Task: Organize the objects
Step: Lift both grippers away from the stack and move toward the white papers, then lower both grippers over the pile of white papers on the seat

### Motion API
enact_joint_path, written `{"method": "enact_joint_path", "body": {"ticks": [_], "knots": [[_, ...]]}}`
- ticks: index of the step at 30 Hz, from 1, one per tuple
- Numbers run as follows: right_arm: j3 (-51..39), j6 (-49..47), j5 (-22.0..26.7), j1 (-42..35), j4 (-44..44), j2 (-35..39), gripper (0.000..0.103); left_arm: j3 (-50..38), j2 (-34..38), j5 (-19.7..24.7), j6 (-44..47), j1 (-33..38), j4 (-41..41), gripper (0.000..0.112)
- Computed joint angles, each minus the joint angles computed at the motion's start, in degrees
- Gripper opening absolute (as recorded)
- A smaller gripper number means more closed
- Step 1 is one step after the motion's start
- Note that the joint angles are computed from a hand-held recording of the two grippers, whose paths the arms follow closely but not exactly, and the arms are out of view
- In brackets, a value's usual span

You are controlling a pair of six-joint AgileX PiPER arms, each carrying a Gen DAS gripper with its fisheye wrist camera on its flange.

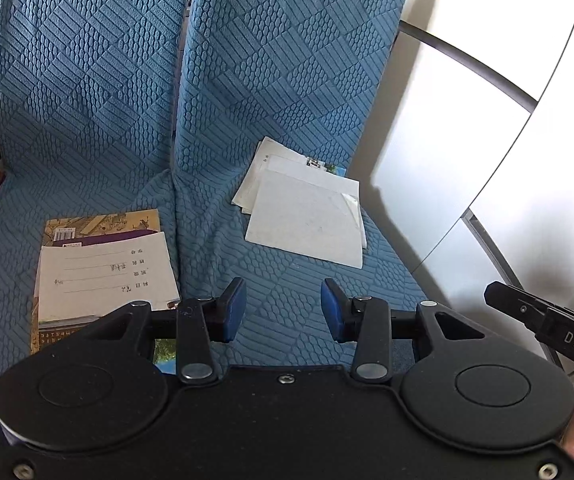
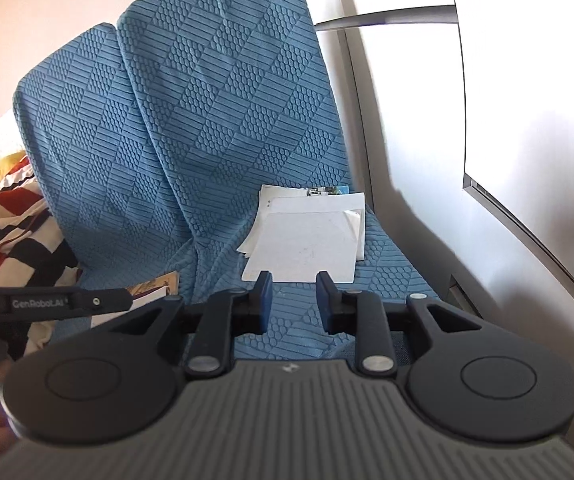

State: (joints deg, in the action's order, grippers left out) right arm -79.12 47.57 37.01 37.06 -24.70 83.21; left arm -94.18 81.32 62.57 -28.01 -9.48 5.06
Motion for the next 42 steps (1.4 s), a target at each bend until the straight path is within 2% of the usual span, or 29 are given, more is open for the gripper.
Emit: {"method": "enact_joint_path", "body": {"ticks": [6,9,11,12,18,22,24,27,30,32,38,42], "knots": [[0.4,-1.7,-1.6,-1.6,1.8,1.0,0.029,-1.7,2.1,-1.0,2.3,1.0,-1.0,0.039],[0.4,-1.5,-2.2,-1.8,1.5,1.5,0.041,-2.6,3.2,-1.5,3.6,1.5,-1.4,0.04],[0.8,0.3,-3.4,-1.9,-0.4,2.1,0.055,-3.3,4.0,-2.0,3.5,1.8,-1.4,0.043],[0.2,0.8,-3.5,-2.0,-1.1,2.9,0.057,-3.8,4.7,-1.9,3.2,1.7,-1.0,0.046],[-2.1,6.3,-6.9,-3.0,-5.5,8.2,0.057,-7.3,9.1,-3.4,2.6,3.1,-2.7,0.068],[-2.4,11.9,-9.2,-3.6,-10.1,12.6,0.057,-8.7,12.0,-4.7,2.2,5.3,-5.9,0.073],[-3.2,12.0,-9.6,-4.4,-9.3,15.1,0.057,-8.5,13.0,-6.1,2.6,5.9,-7.1,0.079],[-5.6,12.8,-8.9,-4.8,-10.9,18.8,0.057,-9.3,15.5,-6.8,2.7,6.2,-7.2,0.079],[-7.1,13.0,-11.6,-6.0,-11.4,21.5,0.057,-11.6,18.7,-6.8,2.4,6.3,-7.3,0.079],[-9.8,9.6,-11.1,-6.8,-8.7,24.1,0.057,-13.2,20.9,-7.0,2.7,6.5,-7.7,0.079],[-17.1,-4.0,-11.3,-10.7,8.0,31.1,0.057,-18.8,27.8,-6.8,3.2,7.9,-11.1,0.074],[-23.2,-8.1,-8.4,-11.7,12.1,36.0,0.057,-22.0,31.8,-6.2,2.5,7.6,-10.2,0.073]]}}
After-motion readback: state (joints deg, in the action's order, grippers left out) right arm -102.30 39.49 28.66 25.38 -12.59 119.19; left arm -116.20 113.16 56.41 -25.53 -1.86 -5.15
